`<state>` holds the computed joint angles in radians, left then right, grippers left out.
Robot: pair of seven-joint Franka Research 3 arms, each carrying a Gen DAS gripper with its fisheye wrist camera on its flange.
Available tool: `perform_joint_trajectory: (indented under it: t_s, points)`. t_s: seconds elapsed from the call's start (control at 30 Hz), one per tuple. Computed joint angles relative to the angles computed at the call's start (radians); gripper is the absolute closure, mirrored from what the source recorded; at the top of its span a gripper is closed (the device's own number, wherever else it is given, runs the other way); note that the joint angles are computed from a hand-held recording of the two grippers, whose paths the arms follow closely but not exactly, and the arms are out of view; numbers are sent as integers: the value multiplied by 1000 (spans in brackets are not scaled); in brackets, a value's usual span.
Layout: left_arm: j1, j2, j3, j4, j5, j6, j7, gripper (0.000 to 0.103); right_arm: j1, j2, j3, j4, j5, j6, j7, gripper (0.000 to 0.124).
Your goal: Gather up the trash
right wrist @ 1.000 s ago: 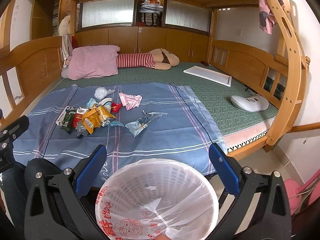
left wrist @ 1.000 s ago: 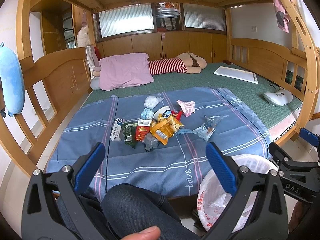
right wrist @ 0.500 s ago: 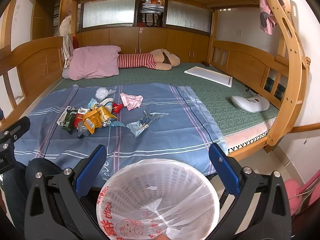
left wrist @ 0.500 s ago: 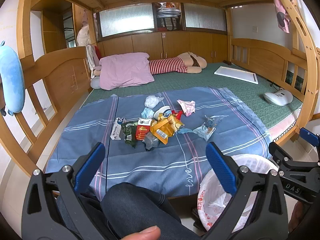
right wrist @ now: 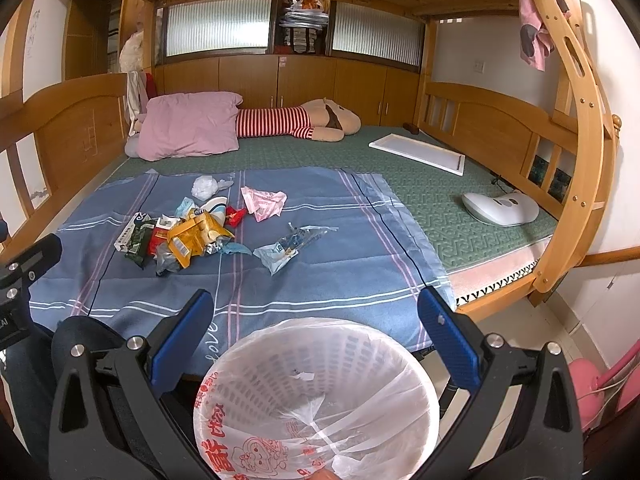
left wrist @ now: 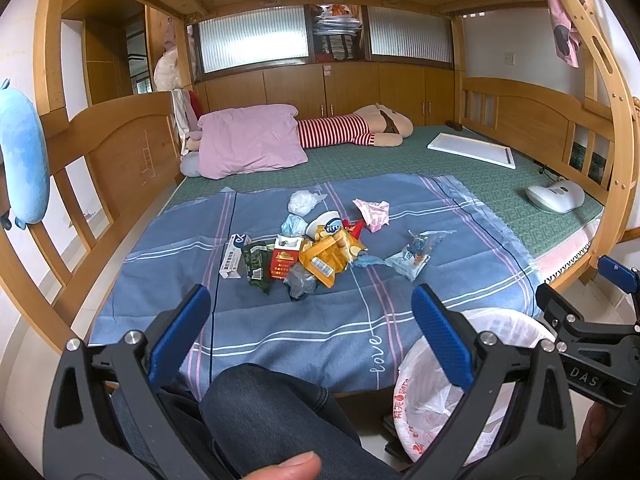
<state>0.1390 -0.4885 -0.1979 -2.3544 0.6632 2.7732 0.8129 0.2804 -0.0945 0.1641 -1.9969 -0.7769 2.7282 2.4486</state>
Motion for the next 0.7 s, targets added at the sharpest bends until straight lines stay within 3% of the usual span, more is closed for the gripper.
perform_joint_trajectory:
  t_s: [0.7]
  points:
    - [7, -62, -12, -29, 14, 5, -27, 3, -34, -50, 25, -28, -15, 39, 23, 24]
